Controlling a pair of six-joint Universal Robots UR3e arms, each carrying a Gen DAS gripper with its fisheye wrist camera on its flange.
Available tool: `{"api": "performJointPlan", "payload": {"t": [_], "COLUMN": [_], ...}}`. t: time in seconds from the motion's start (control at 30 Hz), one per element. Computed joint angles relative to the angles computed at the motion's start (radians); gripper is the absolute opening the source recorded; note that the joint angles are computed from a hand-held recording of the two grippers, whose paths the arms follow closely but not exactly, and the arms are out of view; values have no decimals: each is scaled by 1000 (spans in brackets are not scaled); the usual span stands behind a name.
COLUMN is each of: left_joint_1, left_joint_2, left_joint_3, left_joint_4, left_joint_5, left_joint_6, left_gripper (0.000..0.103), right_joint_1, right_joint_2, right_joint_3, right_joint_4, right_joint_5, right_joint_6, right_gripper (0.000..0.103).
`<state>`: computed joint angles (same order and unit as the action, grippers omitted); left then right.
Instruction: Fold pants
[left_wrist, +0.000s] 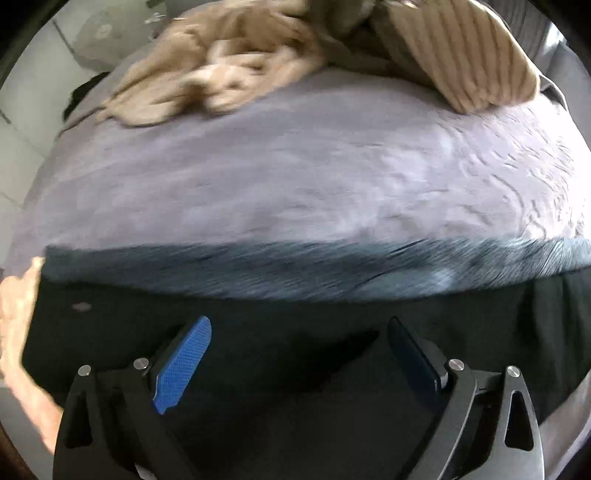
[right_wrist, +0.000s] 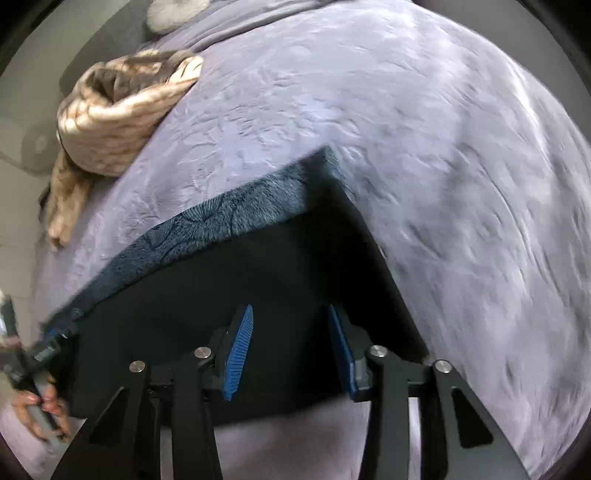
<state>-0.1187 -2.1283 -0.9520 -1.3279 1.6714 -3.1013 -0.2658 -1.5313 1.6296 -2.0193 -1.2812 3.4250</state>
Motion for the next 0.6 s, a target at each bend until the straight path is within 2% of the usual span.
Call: {"api": "performJointPlan", "payload": {"t": [0.03,0.1,0.17,0.23,0.27,0.3,0.37,0.5,0.6], "left_joint_1": [28,77,146,216,255,303,343,352,387], "left_joint_2": [43,119,196,240,235,270,303,290,307], "left_joint_3": [-52,-164,-292,-402,-436,-512,-592,-566,-581], "left_joint_4": [14,62,104,129,159,201,272,249,240], "left_joint_5": [14,44,75,92,76,21,-30,-53,-95], "left_joint_6": [18,50,84,108,130,147,171,218,280], "left_gripper": [98,98,98,98,99,101,103,103,103], "right_joint_1": [-28,-88,-57,49,105,179,312,466,512], "right_joint_2": [-39,-140,-167,-107,-50,35,198,450,517], "right_joint_3": [28,141,219,283,297,303,237,81,-24], "right_joint_4": [19,19,-49,-213,-320,-461,-627,-901,-843], "right_joint_5": [55,268,393,515,552,589,574,469,385], "right_joint_6": [-2,15,63,183,262,365,515,786,861], "right_gripper": [47,48,48,48,49,49,50,52,51]}}
